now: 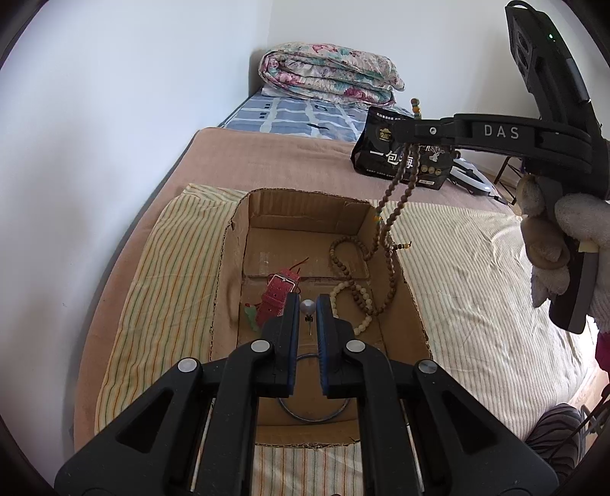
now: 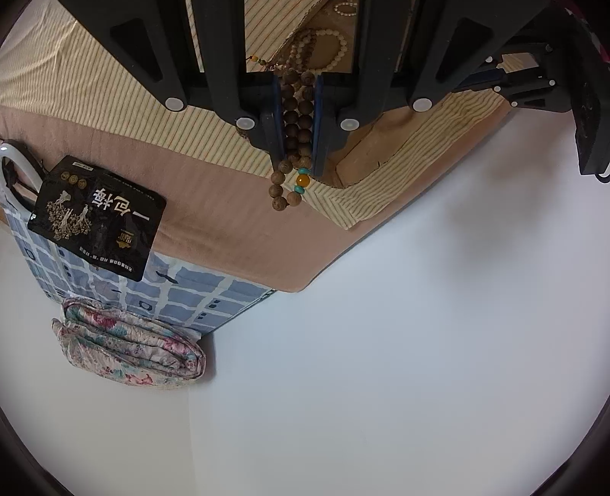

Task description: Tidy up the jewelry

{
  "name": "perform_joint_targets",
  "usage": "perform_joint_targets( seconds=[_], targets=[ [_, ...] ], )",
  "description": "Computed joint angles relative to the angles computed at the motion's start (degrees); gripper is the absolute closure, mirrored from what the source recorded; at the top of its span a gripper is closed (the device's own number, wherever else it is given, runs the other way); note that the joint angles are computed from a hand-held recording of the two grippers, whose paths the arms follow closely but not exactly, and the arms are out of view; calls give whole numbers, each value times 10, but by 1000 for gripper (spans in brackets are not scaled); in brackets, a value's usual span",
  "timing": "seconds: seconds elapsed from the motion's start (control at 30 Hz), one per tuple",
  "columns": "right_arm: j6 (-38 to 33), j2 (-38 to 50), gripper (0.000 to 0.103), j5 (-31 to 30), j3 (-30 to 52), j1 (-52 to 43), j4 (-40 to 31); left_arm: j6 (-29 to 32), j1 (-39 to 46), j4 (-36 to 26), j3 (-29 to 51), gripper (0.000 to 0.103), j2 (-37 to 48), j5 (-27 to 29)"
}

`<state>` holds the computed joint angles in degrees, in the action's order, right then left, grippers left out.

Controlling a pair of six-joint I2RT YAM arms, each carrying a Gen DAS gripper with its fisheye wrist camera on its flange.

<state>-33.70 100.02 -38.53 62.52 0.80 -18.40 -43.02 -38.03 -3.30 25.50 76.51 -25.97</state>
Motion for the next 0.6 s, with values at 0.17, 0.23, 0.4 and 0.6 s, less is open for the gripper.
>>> perform_joint_targets(
  seconds=[0.17,0.23,0.4,0.6],
  targets=[
    [2,3,82,10,-9,6,6,0,-2,-4,2,96,0,-4],
    [3,0,72,12,-15,5,11,-1,-3,-13,9,93,4,-8],
    [18,-4,23,34,-24,6,26,-12,-24,-15,8,42,1,-42],
    [26,1,13,54,-30,4,26,-16,-28,-23,15,42,5,-49]
  ],
)
